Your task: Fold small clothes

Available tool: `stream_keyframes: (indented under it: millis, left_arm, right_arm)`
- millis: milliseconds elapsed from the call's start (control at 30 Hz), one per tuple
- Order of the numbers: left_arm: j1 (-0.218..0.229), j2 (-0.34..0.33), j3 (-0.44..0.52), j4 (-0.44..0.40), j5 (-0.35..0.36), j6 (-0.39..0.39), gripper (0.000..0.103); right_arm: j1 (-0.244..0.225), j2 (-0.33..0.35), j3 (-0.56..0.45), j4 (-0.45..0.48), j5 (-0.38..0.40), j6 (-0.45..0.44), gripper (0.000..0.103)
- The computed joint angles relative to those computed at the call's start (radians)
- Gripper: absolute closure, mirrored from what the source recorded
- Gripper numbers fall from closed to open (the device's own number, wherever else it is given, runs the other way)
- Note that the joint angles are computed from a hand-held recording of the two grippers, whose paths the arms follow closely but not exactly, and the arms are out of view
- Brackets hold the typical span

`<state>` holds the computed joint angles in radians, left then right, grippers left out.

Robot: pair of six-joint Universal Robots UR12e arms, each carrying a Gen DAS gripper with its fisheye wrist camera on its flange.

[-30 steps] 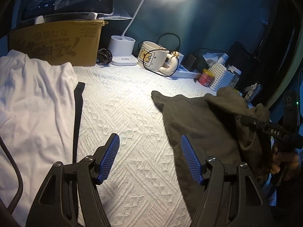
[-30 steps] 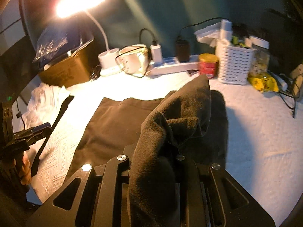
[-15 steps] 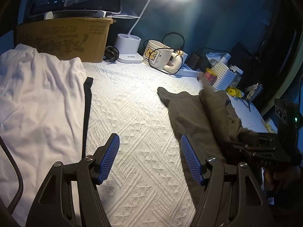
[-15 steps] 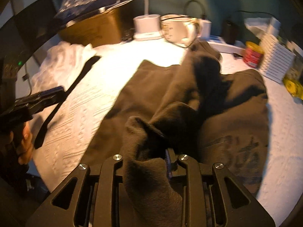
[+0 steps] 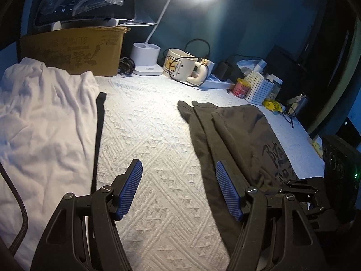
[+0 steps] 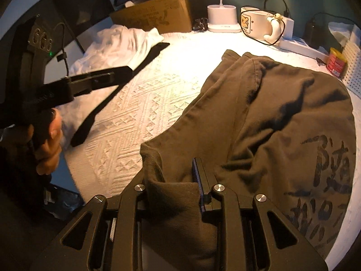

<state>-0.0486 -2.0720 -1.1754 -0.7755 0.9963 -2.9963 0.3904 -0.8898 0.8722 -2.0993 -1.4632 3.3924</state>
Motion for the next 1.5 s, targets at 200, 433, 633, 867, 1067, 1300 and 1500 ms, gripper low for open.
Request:
stream_keyframes:
  millis: [200, 433, 633, 867, 1067, 1300, 1500]
  left_arm:
    - [-0.015, 0.012, -0.006, 0.001, -0.006, 0.021, 0.035]
    - [-0.038, 0.025, -0.014, -0.056, -0.028, 0.079, 0.035]
    - [-0.060, 0.036, -0.026, -0.109, -0.031, 0.124, 0.035]
    - [-0.080, 0.055, -0.045, -0.196, -0.060, 0.235, 0.036]
    - [-0.098, 0.068, -0.063, -0.243, -0.013, 0.292, 0.045]
    - [-0.112, 0.080, -0.086, -0.271, 0.059, 0.341, 0.069]
    - [-0.120, 0.112, -0.131, -0.205, 0.128, 0.373, 0.101]
  right_arm:
    - [0.007, -0.042, 0.075, -0.049, 0.017, -0.015, 0.063]
    - [0.018, -0.099, 0.169, -0.113, 0.018, -0.025, 0.060]
    - [0.017, -0.166, 0.274, -0.198, -0.030, 0.033, 0.059]
    - [0.003, -0.258, 0.403, -0.267, -0.143, 0.115, 0.058]
    - [-0.008, -0.314, 0.483, -0.252, -0.259, 0.218, 0.058]
    - [-0.009, -0.338, 0.530, -0.240, -0.320, 0.278, 0.058]
    - [-0.011, -0.343, 0.544, -0.227, -0.316, 0.307, 0.058]
